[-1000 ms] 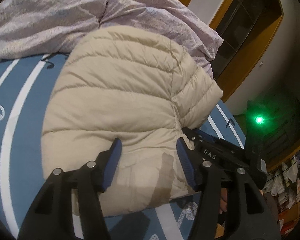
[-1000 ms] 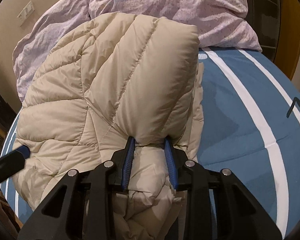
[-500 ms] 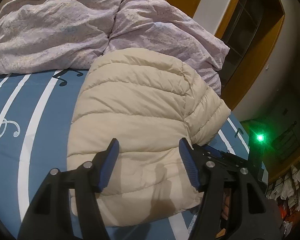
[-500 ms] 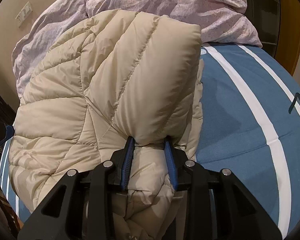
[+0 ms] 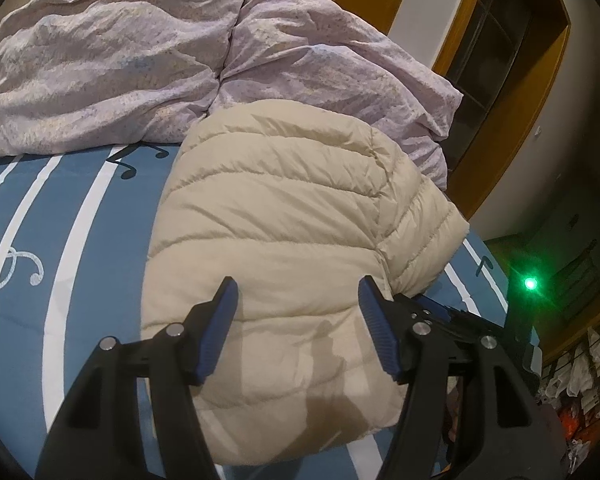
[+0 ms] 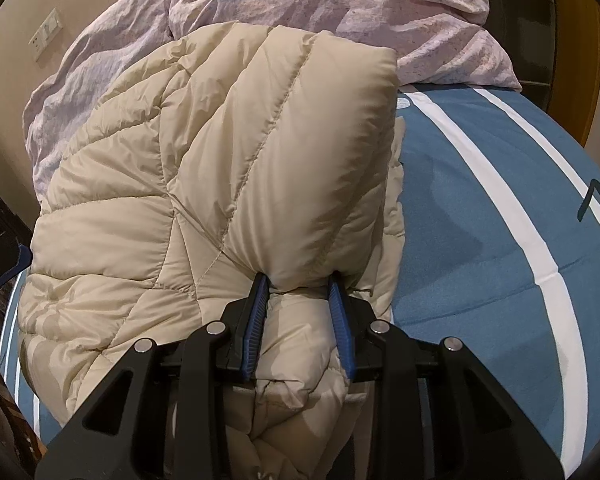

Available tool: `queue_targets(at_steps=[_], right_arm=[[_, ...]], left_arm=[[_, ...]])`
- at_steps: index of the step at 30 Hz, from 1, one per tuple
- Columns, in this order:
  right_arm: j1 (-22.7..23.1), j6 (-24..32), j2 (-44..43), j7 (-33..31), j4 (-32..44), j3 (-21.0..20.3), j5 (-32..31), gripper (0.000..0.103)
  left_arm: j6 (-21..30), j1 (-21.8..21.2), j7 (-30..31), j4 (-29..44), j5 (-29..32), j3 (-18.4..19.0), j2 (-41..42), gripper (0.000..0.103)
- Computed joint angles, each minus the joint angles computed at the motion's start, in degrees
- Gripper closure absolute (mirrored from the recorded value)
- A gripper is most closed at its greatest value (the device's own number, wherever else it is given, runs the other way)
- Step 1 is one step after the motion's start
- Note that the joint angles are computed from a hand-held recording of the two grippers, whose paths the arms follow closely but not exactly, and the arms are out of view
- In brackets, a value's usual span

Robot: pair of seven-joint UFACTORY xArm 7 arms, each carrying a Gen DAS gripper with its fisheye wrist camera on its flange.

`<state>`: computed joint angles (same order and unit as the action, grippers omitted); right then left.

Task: Fold large clothes

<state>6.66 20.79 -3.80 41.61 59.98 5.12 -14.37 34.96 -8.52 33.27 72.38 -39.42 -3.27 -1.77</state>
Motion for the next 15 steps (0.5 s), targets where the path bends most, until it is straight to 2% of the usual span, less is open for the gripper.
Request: queue_targets(at_steps=[15], right_arm=[[-0.12, -2.95, -0.59, -4.27, -1.90, -0.53, 4.38, 0.071]], left_arm=[[-2.79, 1.09, -5.49, 4.80, 7.61, -1.28, 4.81, 0.038]])
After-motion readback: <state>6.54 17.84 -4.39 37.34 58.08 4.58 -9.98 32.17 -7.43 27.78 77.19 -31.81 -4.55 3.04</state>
